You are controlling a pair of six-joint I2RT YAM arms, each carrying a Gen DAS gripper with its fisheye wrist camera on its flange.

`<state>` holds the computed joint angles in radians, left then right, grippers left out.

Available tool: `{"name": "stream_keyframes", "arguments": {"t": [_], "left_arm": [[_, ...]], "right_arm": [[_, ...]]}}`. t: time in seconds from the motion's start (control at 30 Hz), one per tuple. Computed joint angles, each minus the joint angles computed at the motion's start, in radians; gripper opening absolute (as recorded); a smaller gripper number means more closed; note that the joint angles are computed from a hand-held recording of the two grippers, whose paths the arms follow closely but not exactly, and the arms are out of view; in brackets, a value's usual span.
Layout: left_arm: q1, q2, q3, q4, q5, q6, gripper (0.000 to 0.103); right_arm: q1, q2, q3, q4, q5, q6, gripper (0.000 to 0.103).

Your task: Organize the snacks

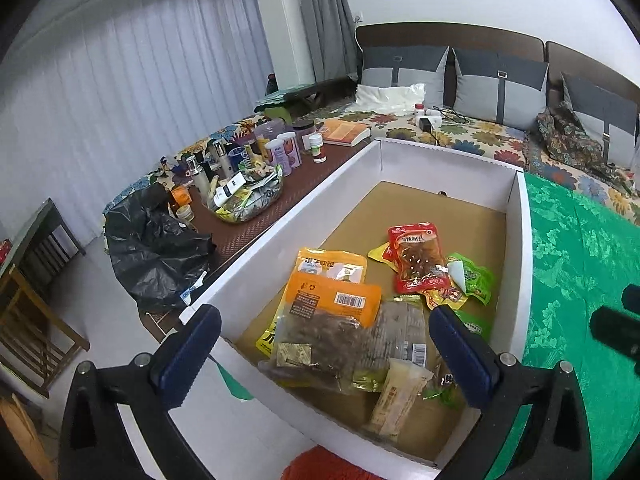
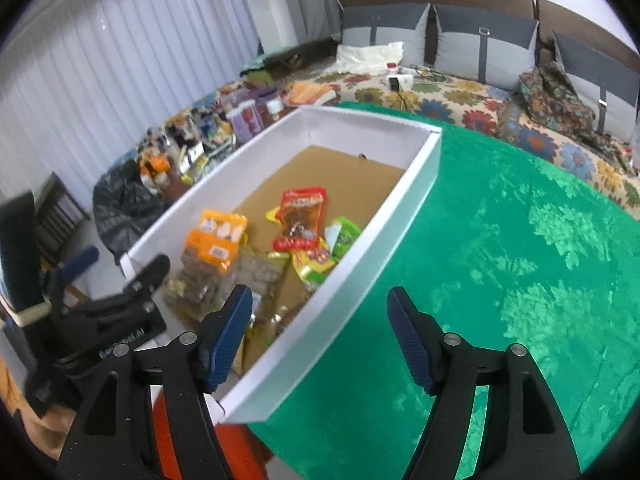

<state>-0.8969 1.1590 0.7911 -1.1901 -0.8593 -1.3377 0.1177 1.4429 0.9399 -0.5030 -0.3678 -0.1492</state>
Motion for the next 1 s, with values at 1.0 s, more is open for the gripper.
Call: {"name": "stream_keyframes", "arguments": {"t": [1.0], "left_arm": [[0.047, -0.224, -0.033, -0.082, 0.096, 0.072, 0.103]], "right_arm": [[0.205, -0.037, 0.029, -0.037, 0.199, 0.008, 0.074]]}}
